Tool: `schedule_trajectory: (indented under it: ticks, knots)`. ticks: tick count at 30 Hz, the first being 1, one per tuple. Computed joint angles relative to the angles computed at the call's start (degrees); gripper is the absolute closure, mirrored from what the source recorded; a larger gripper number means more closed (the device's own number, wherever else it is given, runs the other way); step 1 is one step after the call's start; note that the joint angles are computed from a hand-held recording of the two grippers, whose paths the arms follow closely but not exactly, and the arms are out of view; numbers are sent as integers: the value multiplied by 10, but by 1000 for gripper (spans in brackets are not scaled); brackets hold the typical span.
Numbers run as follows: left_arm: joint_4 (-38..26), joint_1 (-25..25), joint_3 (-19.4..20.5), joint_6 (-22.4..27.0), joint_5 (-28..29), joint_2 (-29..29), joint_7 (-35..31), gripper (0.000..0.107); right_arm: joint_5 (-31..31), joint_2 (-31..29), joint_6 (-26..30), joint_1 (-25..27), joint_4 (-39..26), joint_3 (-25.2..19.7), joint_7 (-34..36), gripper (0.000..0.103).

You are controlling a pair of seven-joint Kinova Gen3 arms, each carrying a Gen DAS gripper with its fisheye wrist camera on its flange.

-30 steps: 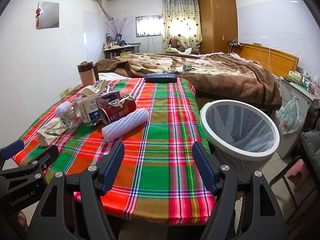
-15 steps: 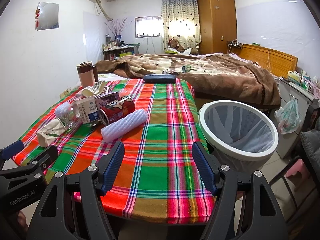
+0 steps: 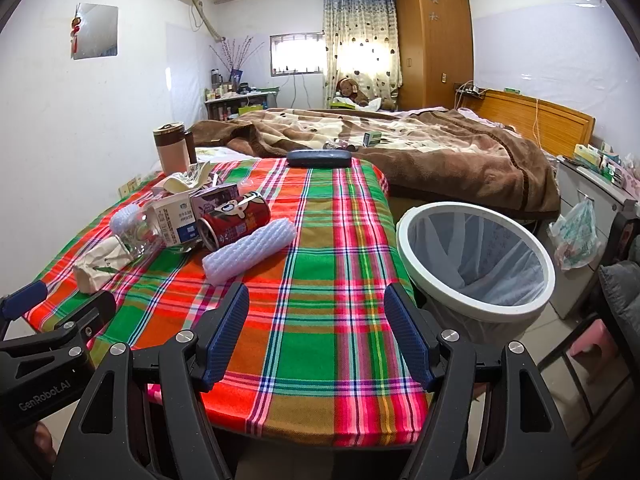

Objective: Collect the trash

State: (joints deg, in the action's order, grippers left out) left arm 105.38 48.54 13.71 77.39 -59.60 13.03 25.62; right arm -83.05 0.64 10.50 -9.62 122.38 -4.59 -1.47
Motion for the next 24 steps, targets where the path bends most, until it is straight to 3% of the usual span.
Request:
schedule_trajectory:
  ticks: [24]
  knots:
    - [0,-1,0,0,1,-1,0,6,-6,-1,-1,-1,2,1,7,32]
